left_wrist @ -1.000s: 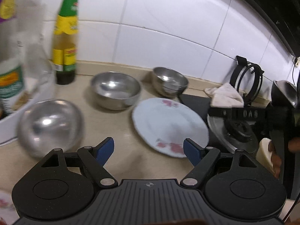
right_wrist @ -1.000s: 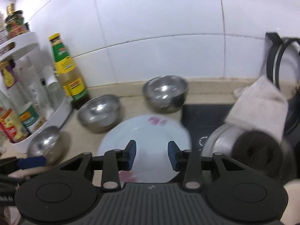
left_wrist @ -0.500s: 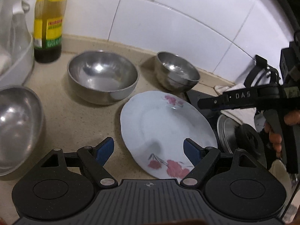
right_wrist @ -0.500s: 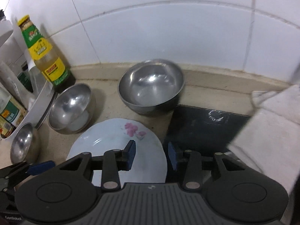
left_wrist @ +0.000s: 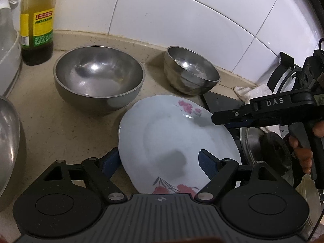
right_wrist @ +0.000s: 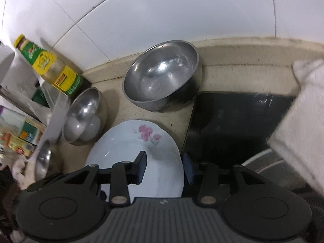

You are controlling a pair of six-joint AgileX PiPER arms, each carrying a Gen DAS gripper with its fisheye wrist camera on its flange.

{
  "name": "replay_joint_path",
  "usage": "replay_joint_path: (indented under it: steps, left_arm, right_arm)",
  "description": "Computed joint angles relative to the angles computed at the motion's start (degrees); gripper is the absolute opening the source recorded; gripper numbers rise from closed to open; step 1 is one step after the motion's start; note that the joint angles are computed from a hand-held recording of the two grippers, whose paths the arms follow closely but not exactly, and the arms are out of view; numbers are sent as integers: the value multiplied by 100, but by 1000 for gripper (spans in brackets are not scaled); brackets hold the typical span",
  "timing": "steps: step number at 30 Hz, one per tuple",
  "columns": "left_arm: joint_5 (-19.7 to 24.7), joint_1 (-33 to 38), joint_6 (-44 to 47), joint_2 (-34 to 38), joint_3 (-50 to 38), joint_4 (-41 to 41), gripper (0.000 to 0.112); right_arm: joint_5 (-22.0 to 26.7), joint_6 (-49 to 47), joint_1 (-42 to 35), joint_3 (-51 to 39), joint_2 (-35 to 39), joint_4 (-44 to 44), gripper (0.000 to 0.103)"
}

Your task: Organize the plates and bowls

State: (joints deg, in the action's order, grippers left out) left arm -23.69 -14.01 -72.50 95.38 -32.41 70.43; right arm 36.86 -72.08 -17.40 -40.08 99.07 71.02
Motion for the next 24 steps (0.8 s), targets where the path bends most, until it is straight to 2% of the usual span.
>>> replay_joint_path:
  steps: [5, 9, 11, 14, 18, 22, 24]
  left_arm:
    - [29, 257, -529, -471, 398, 684, 87]
    - [-218, 731, -736, -903, 822, 1383, 87]
    - [-243, 857, -728, -1084, 998, 1454, 87]
    - [-289, 948, 24, -1175, 1245, 898, 87]
    - [31, 535, 1300, -1131, 1345, -290, 89]
    - [136, 286, 2446, -1118, 1498, -1438, 89]
    - [222, 123, 2877, -1124, 1547, -2004, 88]
  right_arm:
    - [186, 229, 49, 308, -264, -243, 39]
    - [508, 382, 0, 760, -488, -349, 39]
    - [505, 356, 54, 1099, -579, -205, 39]
    - [112, -266, 298, 1775, -1086, 513, 38]
    - [-339, -1172, 678, 2349, -1444, 1786, 36]
    - [-780, -1548, 1041, 2594, -1680, 2460, 22]
    - [-767, -1850, 992, 2745, -1747, 2822, 22]
